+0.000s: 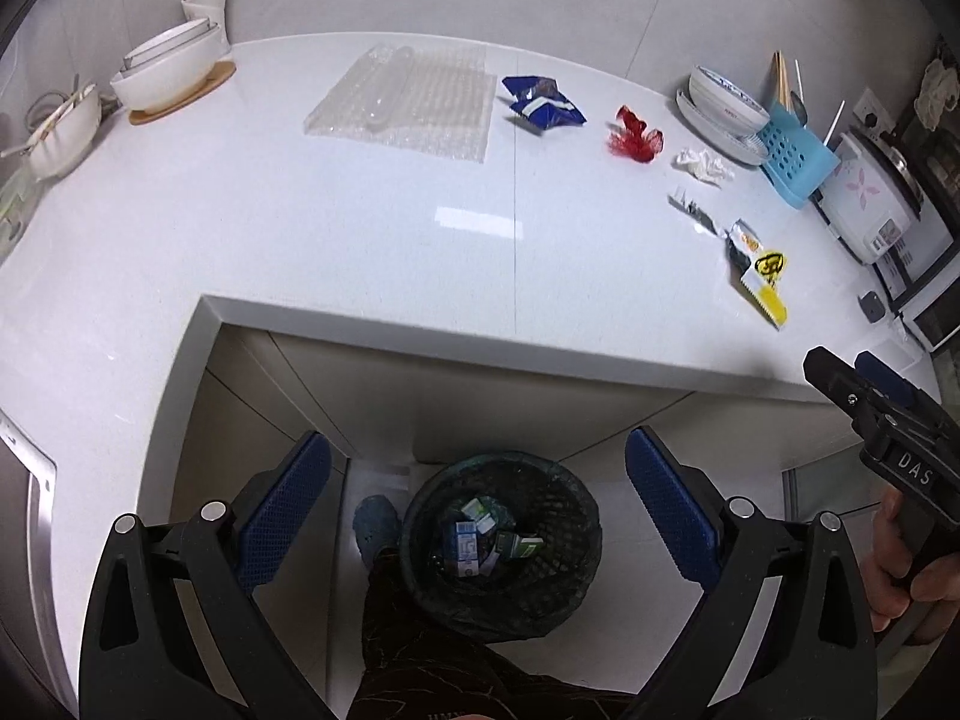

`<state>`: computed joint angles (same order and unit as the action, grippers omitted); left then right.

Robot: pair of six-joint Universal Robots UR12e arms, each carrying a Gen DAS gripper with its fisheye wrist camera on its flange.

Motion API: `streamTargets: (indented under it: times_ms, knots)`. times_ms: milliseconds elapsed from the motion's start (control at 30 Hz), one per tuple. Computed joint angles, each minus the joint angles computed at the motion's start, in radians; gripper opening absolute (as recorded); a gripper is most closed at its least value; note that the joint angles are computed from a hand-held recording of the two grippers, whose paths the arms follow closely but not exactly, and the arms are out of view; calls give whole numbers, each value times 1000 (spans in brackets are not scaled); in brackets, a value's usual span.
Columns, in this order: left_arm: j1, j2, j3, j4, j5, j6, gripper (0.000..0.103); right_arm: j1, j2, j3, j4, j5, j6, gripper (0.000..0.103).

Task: Collect trash
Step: 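Raise both tools over the counter toward the clear plastic tube and white tissue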

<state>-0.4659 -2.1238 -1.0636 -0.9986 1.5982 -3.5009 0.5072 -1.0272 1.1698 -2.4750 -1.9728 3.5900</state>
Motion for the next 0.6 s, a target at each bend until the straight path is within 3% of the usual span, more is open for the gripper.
streamTargets:
  times_ms: [600]
  knots:
    - [32, -130, 273, -127, 31, 34, 96, -22, 73, -158, 44, -11, -22, 95]
